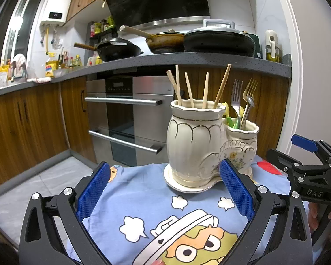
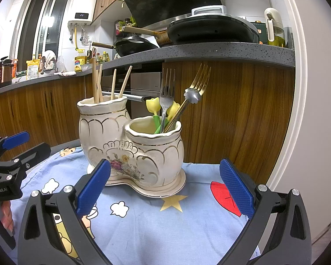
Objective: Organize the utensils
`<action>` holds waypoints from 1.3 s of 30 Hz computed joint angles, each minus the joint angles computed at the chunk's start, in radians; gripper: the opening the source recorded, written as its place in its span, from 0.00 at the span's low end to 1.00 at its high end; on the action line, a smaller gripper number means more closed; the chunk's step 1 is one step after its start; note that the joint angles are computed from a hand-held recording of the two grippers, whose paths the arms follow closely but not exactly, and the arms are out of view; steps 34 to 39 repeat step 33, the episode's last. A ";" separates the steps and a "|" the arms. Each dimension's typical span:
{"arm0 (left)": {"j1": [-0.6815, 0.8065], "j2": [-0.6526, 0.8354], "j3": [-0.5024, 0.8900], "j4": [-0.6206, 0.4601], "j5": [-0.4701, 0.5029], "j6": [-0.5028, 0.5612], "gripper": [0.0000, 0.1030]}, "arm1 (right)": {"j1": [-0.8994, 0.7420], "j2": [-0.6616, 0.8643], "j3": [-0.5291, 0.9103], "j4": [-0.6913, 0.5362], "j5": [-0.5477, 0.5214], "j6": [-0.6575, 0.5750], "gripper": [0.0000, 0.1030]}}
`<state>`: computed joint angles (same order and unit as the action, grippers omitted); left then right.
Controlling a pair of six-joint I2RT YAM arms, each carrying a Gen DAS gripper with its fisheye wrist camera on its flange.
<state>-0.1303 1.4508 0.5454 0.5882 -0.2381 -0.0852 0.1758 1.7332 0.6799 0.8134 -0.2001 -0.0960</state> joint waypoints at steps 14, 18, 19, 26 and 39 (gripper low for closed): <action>0.000 -0.001 0.000 -0.001 -0.001 0.001 0.95 | 0.000 0.000 0.000 -0.001 0.000 0.000 0.95; 0.000 -0.002 0.000 -0.003 -0.003 0.000 0.95 | 0.000 -0.001 0.000 -0.002 0.000 0.000 0.95; 0.002 -0.005 -0.002 -0.004 -0.004 0.001 0.95 | 0.000 -0.002 0.000 -0.002 0.000 -0.001 0.95; 0.012 -0.019 -0.008 -0.018 0.000 0.003 0.95 | 0.000 -0.002 0.000 -0.002 0.000 -0.001 0.95; 0.021 -0.011 -0.005 -0.025 -0.006 -0.008 0.95 | 0.000 -0.002 0.001 -0.003 0.000 -0.001 0.95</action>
